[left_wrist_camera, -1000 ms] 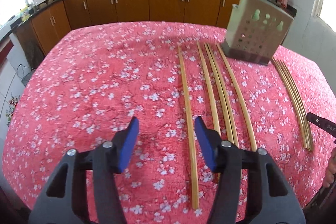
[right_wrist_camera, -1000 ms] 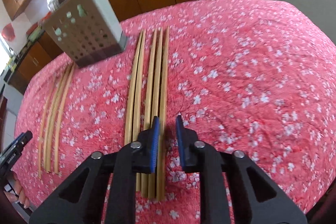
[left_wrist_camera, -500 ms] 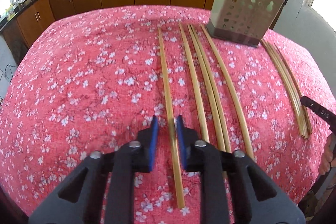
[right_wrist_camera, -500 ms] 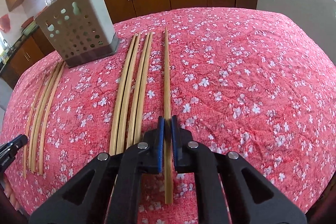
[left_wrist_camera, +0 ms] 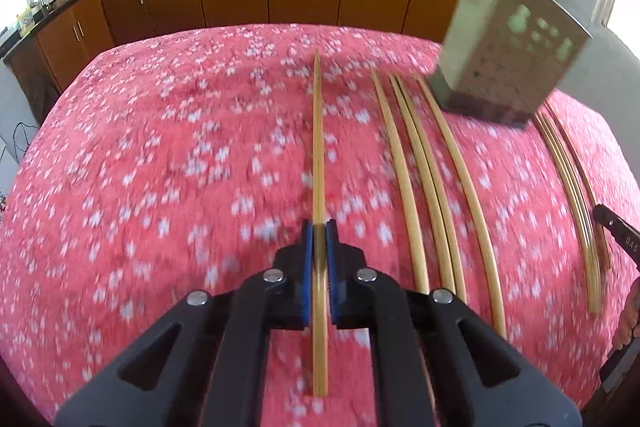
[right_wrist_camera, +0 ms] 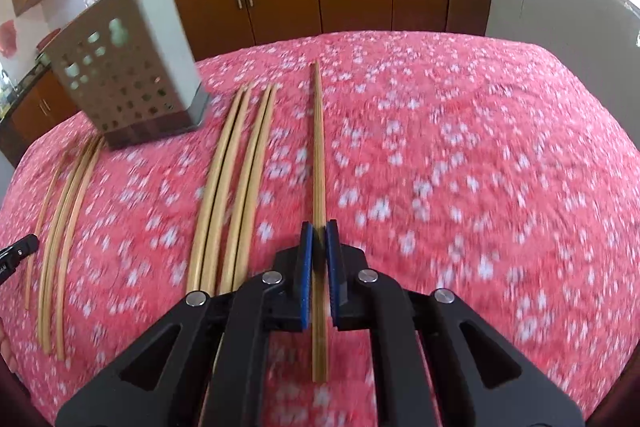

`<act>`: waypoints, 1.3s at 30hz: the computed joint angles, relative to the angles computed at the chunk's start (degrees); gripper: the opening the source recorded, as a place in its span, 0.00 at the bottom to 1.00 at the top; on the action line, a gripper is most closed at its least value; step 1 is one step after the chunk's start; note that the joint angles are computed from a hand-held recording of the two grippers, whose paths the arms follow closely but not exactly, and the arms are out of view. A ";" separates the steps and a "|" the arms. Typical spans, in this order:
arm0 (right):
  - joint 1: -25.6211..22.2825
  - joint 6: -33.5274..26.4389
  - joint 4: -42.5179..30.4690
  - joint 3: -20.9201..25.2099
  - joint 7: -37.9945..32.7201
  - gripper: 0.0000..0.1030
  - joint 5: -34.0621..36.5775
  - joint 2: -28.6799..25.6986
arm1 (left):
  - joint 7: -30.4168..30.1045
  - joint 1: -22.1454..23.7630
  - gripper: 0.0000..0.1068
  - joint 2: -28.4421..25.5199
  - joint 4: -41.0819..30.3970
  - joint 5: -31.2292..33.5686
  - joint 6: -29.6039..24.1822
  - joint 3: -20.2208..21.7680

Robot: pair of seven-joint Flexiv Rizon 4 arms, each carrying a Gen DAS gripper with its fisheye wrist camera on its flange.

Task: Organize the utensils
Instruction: 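Lift the left tool's chopstick over the holder while the right tool carries its chopstick there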

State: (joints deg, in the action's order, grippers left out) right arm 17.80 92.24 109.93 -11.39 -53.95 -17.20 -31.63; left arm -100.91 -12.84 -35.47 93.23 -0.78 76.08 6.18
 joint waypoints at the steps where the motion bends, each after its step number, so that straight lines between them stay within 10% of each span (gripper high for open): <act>1: -0.15 -0.04 -0.73 -0.06 0.02 0.08 0.01 -0.51 | 0.42 0.72 0.08 -0.43 -0.24 -0.41 0.86 -0.73; 24: -0.09 3.99 3.32 0.71 -3.39 0.08 3.77 1.80 | -0.21 -2.62 0.08 2.01 3.64 1.37 3.75 3.20; 33: 16.19 15.55 6.72 -17.54 -8.92 0.08 12.72 6.82 | 1.09 -0.37 0.08 8.15 5.78 0.40 13.30 1.36; 39: 18.72 16.52 3.62 -19.80 -13.34 0.08 18.09 7.46 | 0.48 -3.42 0.08 8.98 3.11 -0.78 15.08 5.35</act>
State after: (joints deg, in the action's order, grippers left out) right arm 36.52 108.76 113.55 -31.19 -67.29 0.89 -24.17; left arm -100.43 -16.26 -26.48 96.34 -1.56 91.16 11.54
